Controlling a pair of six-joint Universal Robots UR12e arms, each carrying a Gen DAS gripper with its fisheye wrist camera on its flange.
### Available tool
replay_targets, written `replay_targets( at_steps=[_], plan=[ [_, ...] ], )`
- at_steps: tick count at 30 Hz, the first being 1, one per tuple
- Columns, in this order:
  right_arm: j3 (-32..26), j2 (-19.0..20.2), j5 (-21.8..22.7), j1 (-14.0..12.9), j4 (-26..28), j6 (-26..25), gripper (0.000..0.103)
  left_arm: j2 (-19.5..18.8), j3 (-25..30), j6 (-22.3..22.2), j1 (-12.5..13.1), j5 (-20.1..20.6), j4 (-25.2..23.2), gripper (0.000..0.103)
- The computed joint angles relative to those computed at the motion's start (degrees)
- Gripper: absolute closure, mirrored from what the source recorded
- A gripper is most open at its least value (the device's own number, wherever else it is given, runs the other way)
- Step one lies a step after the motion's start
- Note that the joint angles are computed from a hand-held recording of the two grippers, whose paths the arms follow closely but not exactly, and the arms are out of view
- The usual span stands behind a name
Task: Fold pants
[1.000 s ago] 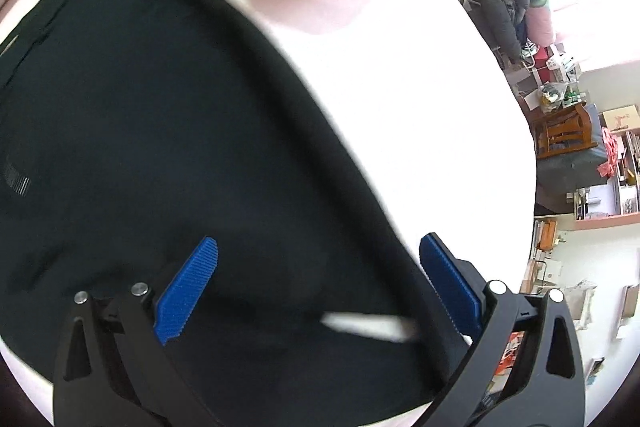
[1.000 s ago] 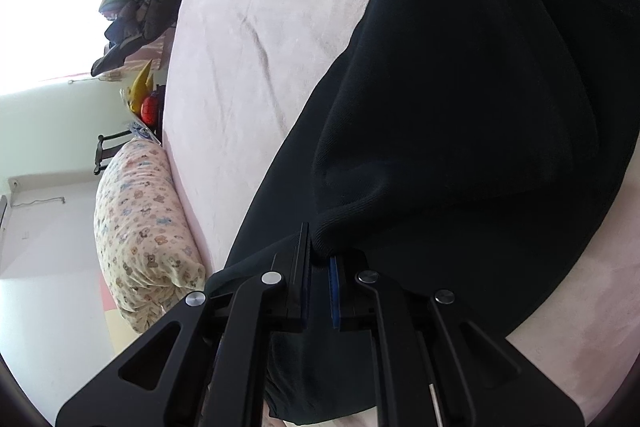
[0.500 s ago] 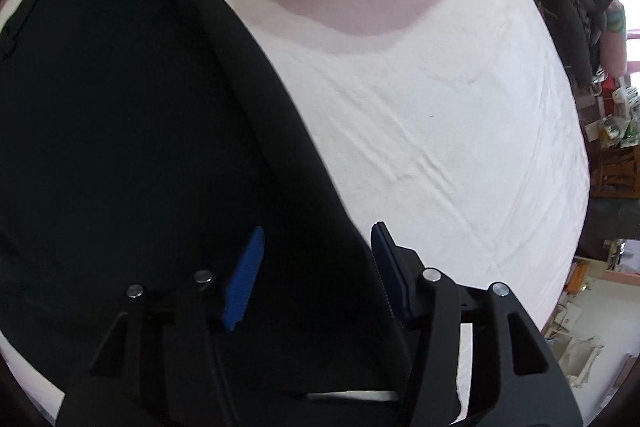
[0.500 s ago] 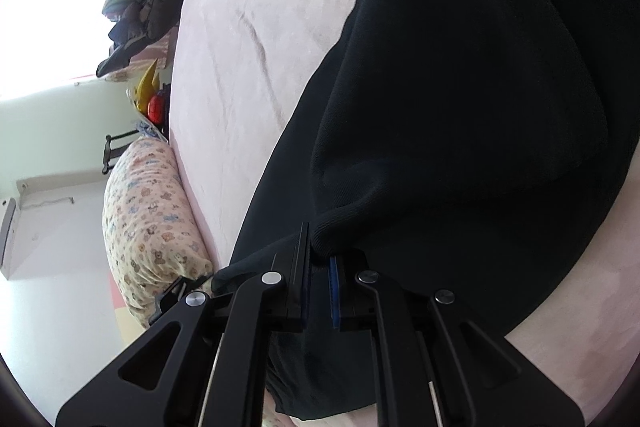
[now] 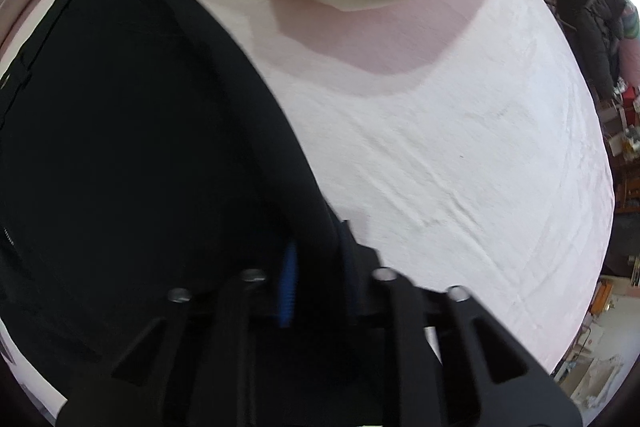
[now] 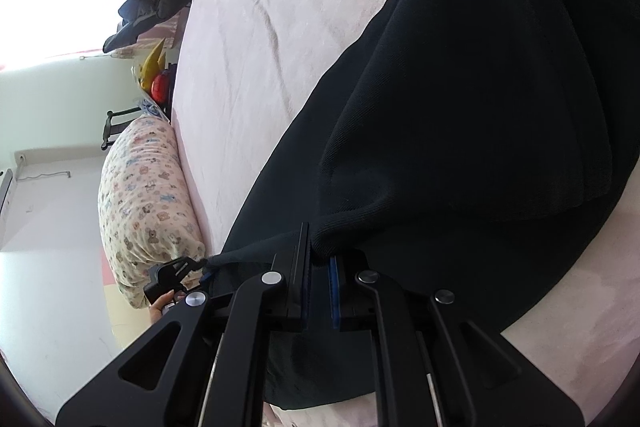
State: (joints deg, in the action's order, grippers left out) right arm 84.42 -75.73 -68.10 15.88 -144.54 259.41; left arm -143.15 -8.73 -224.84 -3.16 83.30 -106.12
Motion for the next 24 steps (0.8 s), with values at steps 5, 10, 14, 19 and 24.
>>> replay_targets(
  at_steps=[5, 10, 14, 19, 24],
  plan=[
    [-0.4, 0.1, -0.68, -0.07, 0.26, 0.19, 0.095, 7.45, -13.98, -1.79, 0.06, 0.72, 8.74, 0.099],
    [-1.09, 0.21, -1.86, -0.58, 0.3, -1.45, 0.095, 15.76, -28.04, -3.16, -0.2, 0.89, 20.17, 0.099],
    [-2.61, 0.75, -3.13, -1.26, 0.7, -3.5, 0.095, 21.17, -36.49, -5.43, 0.25, -0.26, 25.92, 0.099],
    [-5.58, 2.21, -2.82, -2.42, 2.36, -4.84, 0.095, 25.24, -42.1, -4.05, 1.15, -3.07, 31.98, 0.099],
    [-9.64, 3.14, -3.53, -3.05, -1.08, -12.19, 0.095, 31.22, -49.26, -2.81, 0.98, -2.06, 38.69, 0.099]
  ],
)
